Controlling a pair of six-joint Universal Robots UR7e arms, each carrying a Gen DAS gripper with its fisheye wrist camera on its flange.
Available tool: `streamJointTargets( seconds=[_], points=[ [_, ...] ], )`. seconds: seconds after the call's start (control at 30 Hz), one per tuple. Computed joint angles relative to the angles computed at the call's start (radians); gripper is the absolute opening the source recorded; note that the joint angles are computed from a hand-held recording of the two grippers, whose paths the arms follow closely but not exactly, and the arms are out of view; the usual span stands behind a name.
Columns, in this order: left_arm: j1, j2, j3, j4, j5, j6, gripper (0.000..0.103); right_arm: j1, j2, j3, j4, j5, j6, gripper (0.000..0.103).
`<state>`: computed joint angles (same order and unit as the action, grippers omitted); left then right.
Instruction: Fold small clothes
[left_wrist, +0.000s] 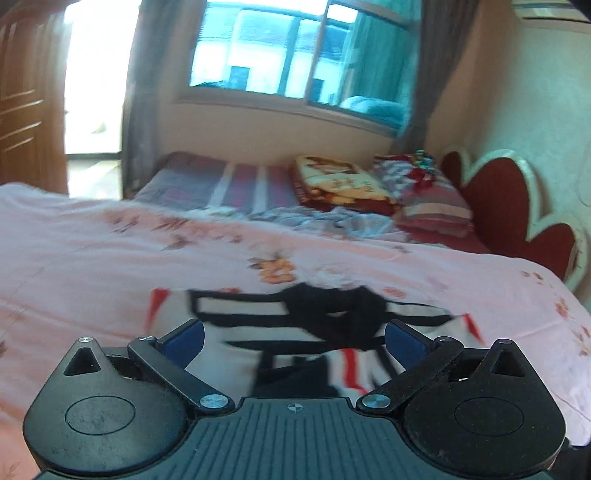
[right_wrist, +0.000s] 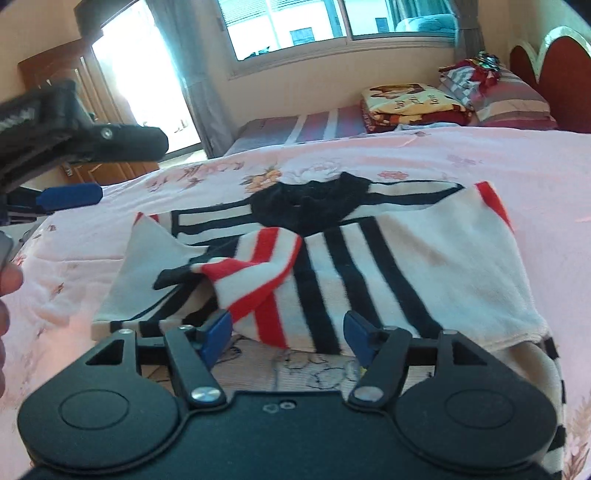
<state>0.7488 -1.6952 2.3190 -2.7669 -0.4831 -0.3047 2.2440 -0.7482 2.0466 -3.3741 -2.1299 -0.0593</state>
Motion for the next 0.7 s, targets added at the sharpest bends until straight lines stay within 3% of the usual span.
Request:
streamJointTargets(
  seconds=[0.1,0.17,0.23,0.3,0.37,0.47,0.57,0.67,0.7],
  points=[
    [0.060,-0.049,0.021,0.092,0.085,-0.132,0.103,0.022,0.066,-0.067,0.015,-0.024,-0.048,0.074],
    [0.093,-0.061,0.035,0.127,0.098,-0.149,0.103,0.036,0.123,-0.119,-0.006,-0.067,-0.101,0.075],
    [0.124,-0.051,0.044,0.156,0.092,-0.135,0.103,0.043,0.171,-0.176,0.000,-0.129,-0.140,0.066],
    [0.153,-0.047,0.042,0.223,0.067,-0.166,0.103,0.029,0.169,-0.189,-0.001,-0.117,-0.103,0.011],
    [0.177,-0.028,0.043,0.235,0.035,-0.164,0.103,0.006,0.129,-0.158,-0.032,-0.063,-0.038,0.009],
    [0.191,0.002,0.049,0.225,0.002,-0.140,0.103,-0.014,0.071,-0.087,-0.120,-0.079,0.007,0.007],
    [0.188,0.006,0.060,0.207,-0.007,-0.148,0.103,-0.071,0.002,-0.022,-0.038,-0.084,0.147,0.008],
    [0.200,0.008,0.041,0.211,-0.033,-0.148,0.103,-0.099,-0.023,0.026,-0.073,-0.099,0.196,0.023],
    [0.207,0.011,0.033,0.205,-0.042,-0.139,0.103,-0.104,-0.031,0.035,-0.090,-0.087,0.197,0.023]
  ],
)
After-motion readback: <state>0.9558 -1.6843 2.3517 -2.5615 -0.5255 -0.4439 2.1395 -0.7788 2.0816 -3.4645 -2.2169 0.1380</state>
